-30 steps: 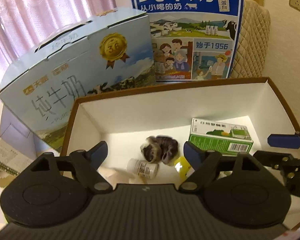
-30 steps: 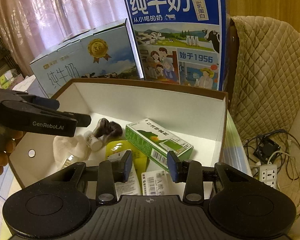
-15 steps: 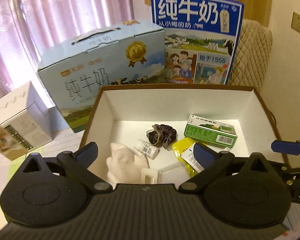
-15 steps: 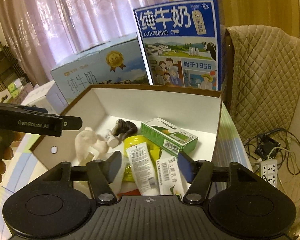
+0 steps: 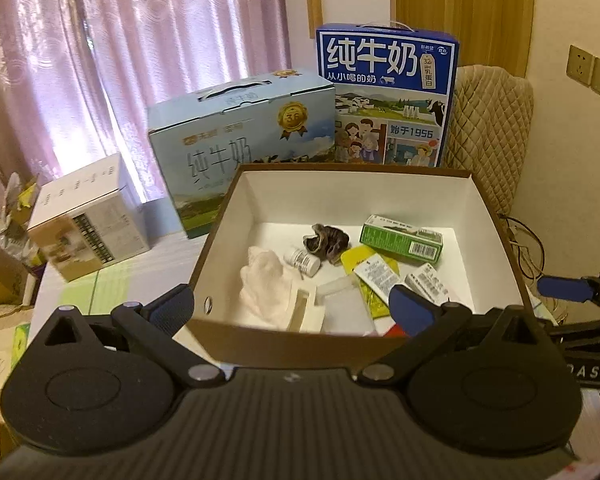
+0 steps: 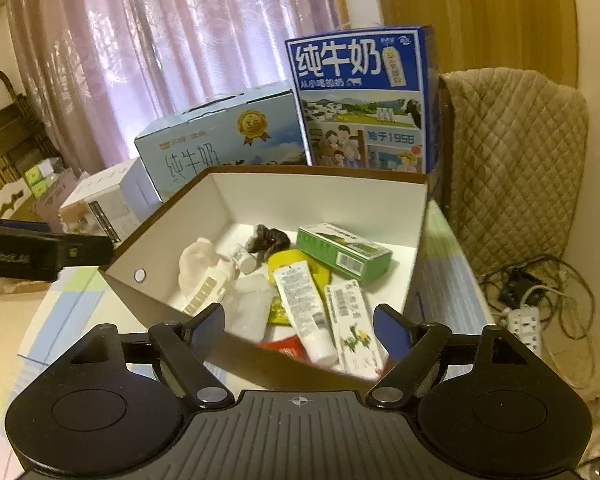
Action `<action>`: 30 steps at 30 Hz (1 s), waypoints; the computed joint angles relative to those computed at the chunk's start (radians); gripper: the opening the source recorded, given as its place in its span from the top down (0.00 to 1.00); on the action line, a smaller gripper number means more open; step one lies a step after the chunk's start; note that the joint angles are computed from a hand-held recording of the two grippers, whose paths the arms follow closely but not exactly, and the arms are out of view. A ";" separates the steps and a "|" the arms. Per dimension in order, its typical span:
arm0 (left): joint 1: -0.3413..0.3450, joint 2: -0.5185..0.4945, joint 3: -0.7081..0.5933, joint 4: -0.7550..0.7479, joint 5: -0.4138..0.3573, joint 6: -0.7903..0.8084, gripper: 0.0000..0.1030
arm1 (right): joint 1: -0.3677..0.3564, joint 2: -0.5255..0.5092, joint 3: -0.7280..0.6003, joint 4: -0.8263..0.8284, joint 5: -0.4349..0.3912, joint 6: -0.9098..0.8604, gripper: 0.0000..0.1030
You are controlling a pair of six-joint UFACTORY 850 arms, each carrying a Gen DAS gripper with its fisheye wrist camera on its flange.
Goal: Organize objects
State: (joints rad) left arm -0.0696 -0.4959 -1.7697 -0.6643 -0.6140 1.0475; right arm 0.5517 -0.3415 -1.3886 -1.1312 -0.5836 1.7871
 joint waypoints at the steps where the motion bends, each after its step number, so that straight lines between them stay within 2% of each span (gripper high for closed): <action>1: 0.004 0.013 0.017 -0.005 0.001 0.007 0.01 | 0.006 0.009 0.009 -0.006 -0.003 0.010 0.24; 3: 0.016 0.039 0.050 -0.036 -0.006 0.036 0.01 | 0.023 0.031 0.029 -0.018 -0.011 0.037 0.24; 12: 0.077 0.125 0.155 -0.104 -0.074 0.119 0.01 | 0.125 0.064 0.033 0.012 -0.154 0.117 0.24; 23: 0.189 0.197 0.247 -0.125 -0.202 0.225 0.01 | 0.264 0.011 -0.067 0.116 -0.345 0.101 0.24; 30: 0.261 0.238 0.296 -0.131 -0.270 0.297 0.01 | 0.339 -0.034 -0.132 0.150 -0.412 0.098 0.24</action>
